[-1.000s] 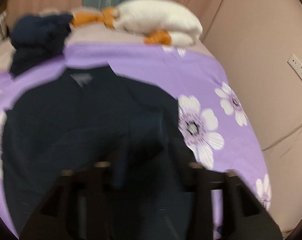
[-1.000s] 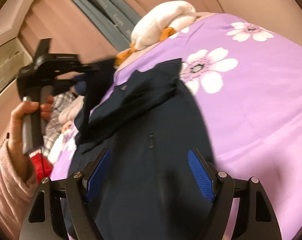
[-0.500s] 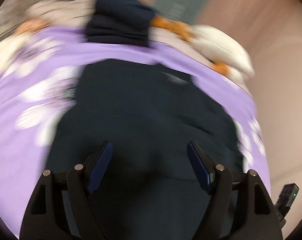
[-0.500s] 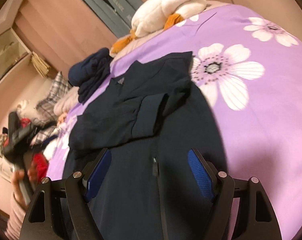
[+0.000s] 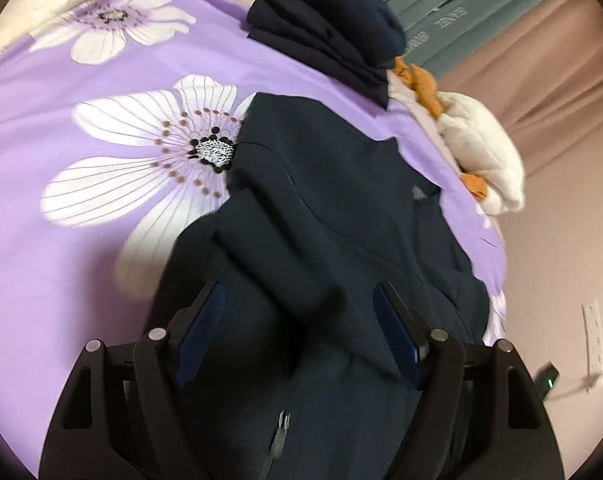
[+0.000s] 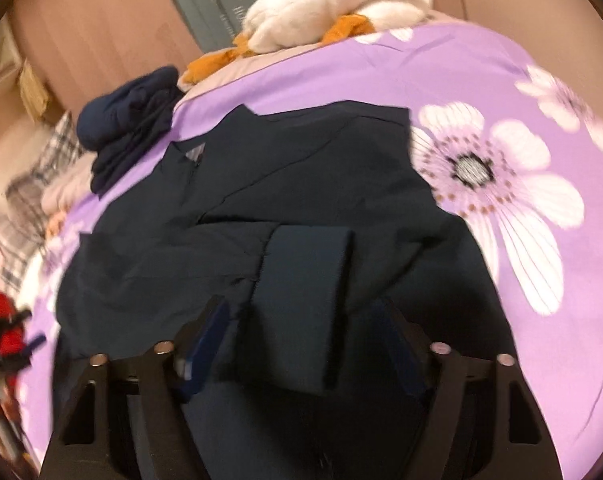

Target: Fold large clothes

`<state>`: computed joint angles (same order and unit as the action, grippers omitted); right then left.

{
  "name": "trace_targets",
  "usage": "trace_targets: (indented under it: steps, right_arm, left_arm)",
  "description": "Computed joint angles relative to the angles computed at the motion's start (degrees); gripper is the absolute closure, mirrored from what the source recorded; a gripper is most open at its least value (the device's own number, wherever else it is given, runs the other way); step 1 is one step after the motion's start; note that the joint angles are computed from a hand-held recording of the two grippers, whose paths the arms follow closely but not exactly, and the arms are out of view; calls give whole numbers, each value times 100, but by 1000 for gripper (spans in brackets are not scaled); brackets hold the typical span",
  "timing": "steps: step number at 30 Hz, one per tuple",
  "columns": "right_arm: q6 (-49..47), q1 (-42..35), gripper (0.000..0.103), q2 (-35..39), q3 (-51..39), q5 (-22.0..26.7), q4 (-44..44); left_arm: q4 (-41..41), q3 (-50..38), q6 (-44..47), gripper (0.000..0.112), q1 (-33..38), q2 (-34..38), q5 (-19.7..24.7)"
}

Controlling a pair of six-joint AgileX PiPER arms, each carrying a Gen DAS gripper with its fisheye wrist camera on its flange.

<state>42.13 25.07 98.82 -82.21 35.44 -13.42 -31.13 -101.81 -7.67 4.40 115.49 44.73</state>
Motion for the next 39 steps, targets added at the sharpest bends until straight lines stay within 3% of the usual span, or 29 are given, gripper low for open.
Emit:
trace_targets:
  steps: [2, 3, 4, 5, 6, 11, 13, 15, 18, 20, 21, 23, 25, 27, 29, 32, 39]
  right_arm:
    - [-41, 149, 64, 319, -439, 454, -272]
    - [50, 235, 73, 486, -692, 700, -532]
    - [120, 335, 96, 620, -902, 922, -818]
    - [157, 423, 98, 706, -1075, 1091, -1082]
    - [117, 436, 98, 666, -1088, 1077, -1150]
    - [845, 632, 99, 188, -787, 967, -2678]
    - [920, 542, 99, 265, -845, 1055, -2780]
    - [825, 416, 99, 431, -838, 1162, -2661]
    - [-51, 211, 99, 873, -1105, 1419, -1787]
    - [68, 141, 96, 628, -772, 1190, -1836]
    - [91, 105, 91, 528, -729, 1172, -1739]
    - [203, 31, 70, 321, -697, 1180, -1629]
    - [644, 219, 62, 83, -575, 1145, -2205]
    - [528, 403, 62, 16, -606, 1003, -2336]
    - [-255, 499, 62, 136, -919, 831, -1716]
    - [-1008, 672, 62, 704, -1683, 1011, -1253]
    - [-1199, 773, 62, 1243, -1668, 1226, -1376]
  left_arm:
    - [732, -402, -942, 36, -147, 370, -223]
    - [875, -510, -1227, 38, -187, 504, -293]
    - [1002, -584, -1487, 42, -218, 606, -352]
    - [1047, -568, -1586, 47, -224, 635, -456]
    - [1173, -589, -1683, 57, -260, 675, -546]
    - [1633, -642, -1926, 61, -411, 726, -738]
    - [1757, -552, -1937, 61, -450, 691, -778]
    - [2052, -707, -1983, 60, -483, 779, -584]
    - [1999, -629, -1683, 57, -375, 664, -365]
    - [2062, -563, -1508, 57, -306, 522, -191]
    - [2276, -439, -1529, 56, -328, 393, -208]
    - [2949, -259, -1709, 56, -465, 125, -243]
    - [3156, -106, -1611, 55, -580, -71, -430]
    - [3236, -243, -1495, 55, -749, -68, -432]
    - [3111, -641, -1245, 55, -972, 143, -287]
    - [3065, -1110, -962, 55, -1288, 490, -69]
    - [3198, -1977, -732, 54, -1541, 1439, 650]
